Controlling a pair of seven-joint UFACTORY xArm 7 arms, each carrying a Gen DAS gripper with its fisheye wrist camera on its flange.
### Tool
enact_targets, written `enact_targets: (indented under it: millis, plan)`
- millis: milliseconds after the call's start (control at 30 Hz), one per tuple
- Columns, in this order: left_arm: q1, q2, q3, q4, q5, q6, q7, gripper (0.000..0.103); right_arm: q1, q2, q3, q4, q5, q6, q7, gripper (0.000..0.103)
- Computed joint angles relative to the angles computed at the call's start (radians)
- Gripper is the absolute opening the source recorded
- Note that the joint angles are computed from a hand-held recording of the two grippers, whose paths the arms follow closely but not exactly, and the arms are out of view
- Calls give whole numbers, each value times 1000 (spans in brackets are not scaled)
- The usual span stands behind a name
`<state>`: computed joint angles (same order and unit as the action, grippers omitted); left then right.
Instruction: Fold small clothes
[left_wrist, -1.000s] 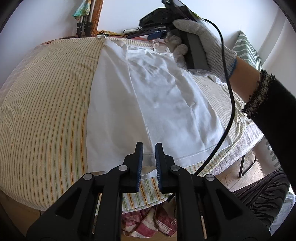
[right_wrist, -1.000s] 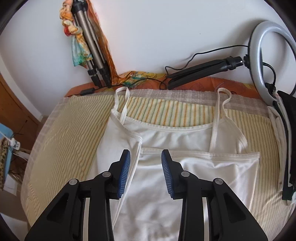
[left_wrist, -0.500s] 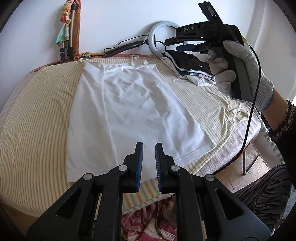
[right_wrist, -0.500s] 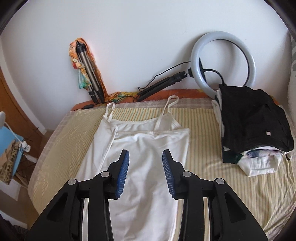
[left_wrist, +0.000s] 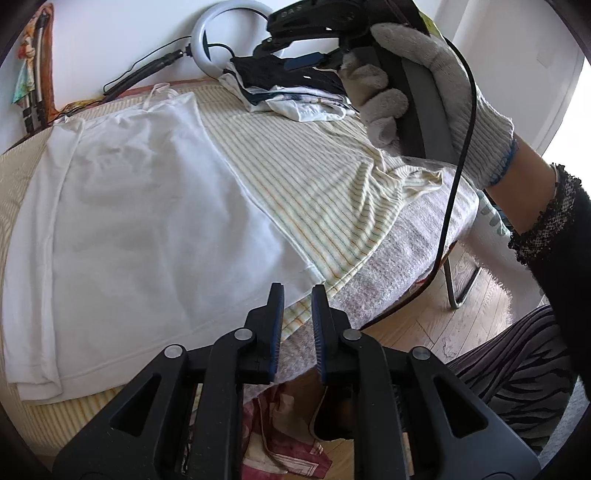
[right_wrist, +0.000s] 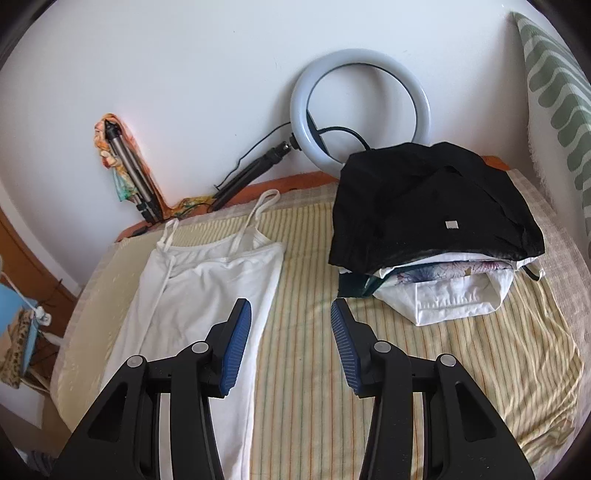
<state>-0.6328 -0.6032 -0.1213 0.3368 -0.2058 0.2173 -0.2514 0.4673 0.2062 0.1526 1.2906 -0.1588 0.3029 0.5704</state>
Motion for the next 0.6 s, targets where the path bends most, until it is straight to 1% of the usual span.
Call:
enact_targets:
  millis: [33,67,167,200,267,300,367,433,467,500,533,567,600]
  plan:
    - [-1,27,-8,14,1,-8,-5,39,-7,3,5,-2,13,-1,-15,44]
    - [-5,50,-12,23,-2,-23,-9,51,-8,6,4,-2,13,-1,-19,44]
    - [-22,109,-11,53,-7,-41,-9,53,-19,15,12,-2,41,-3,-43,44]
    - [-5,124,-30,62,6,-40,-18,53,-25,19,20,-1,62,-3,-59,44]
    - [69,145,-108,80,65,-30,-73,53,-28,29,23,5,81,2,-77,44]
    - [75,156,-111,85,76,-32,-81,53,-25,34,19,10,79,7,-77,44]
    - [69,172,-97,89,77,-43,-87,53,-24,46,16,19,86,12,-81,44]
    - [74,179,-95,93,91,-45,-89,52,-36,60,28,29,122,13,-104,44]
    - [82,185,-97,98,102,-42,-90,49,-45,69,38,36,147,13,-123,44]
    - [106,188,-116,101,124,-36,-104,41,-55,81,50,48,174,17,-145,44]
    - [138,189,-143,104,154,-32,-124,36,-56,94,53,60,189,22,-156,44]
    - [172,187,-170,105,189,-28,-147,24,-48,106,45,74,188,29,-151,44]
    - [183,188,-177,105,211,-29,-153,16,-41,119,40,90,187,39,-146,44]
